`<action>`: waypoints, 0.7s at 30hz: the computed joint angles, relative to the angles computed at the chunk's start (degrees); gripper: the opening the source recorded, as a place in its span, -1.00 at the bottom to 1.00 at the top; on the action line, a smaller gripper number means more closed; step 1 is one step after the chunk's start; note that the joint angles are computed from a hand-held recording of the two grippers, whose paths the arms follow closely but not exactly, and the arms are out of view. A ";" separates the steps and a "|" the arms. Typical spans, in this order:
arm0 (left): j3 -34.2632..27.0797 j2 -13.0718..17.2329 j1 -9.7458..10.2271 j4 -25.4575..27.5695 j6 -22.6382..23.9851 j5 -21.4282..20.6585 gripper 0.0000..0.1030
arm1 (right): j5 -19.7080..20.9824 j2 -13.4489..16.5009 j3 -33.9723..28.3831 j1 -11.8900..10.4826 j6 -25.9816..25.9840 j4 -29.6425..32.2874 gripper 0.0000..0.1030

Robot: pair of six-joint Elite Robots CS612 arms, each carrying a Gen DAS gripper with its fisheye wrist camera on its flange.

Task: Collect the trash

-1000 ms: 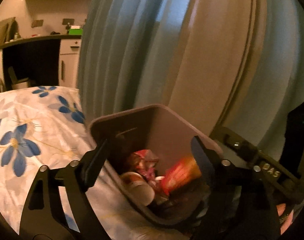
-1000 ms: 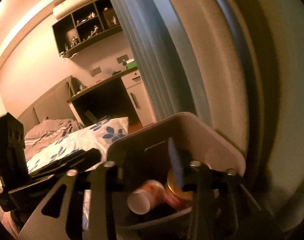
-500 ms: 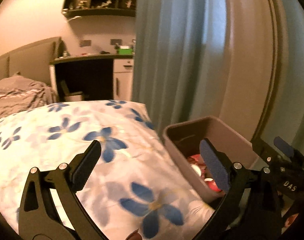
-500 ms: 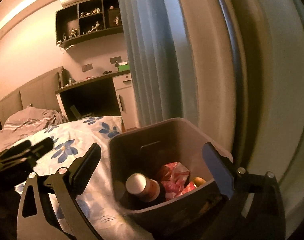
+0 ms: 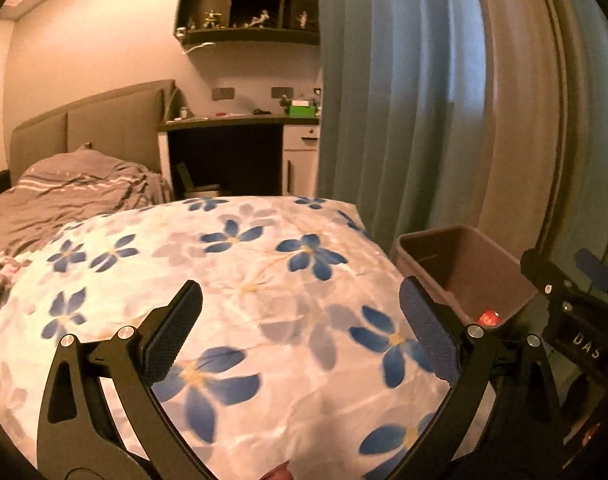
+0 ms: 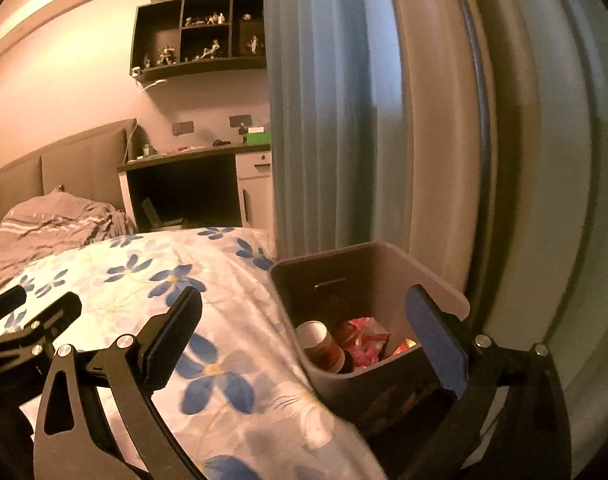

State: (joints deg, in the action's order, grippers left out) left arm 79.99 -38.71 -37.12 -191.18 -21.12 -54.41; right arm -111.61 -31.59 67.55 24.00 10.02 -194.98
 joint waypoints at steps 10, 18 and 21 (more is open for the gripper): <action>7.84 -3.96 -0.73 -4.42 -1.04 1.95 0.89 | -3.68 -1.93 2.94 2.84 0.08 -2.16 0.89; 10.78 -5.31 -1.15 -7.08 -1.59 2.61 0.89 | -4.54 -2.75 4.64 4.00 -1.13 -4.60 0.89; 11.36 -5.57 -1.28 -7.85 -1.50 2.91 0.89 | -4.27 -2.86 4.90 4.16 -1.78 -5.36 0.89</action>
State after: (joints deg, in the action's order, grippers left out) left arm 91.34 -44.28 -38.40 -199.03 -22.63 -51.50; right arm -115.88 -34.45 72.44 28.16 8.24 -200.34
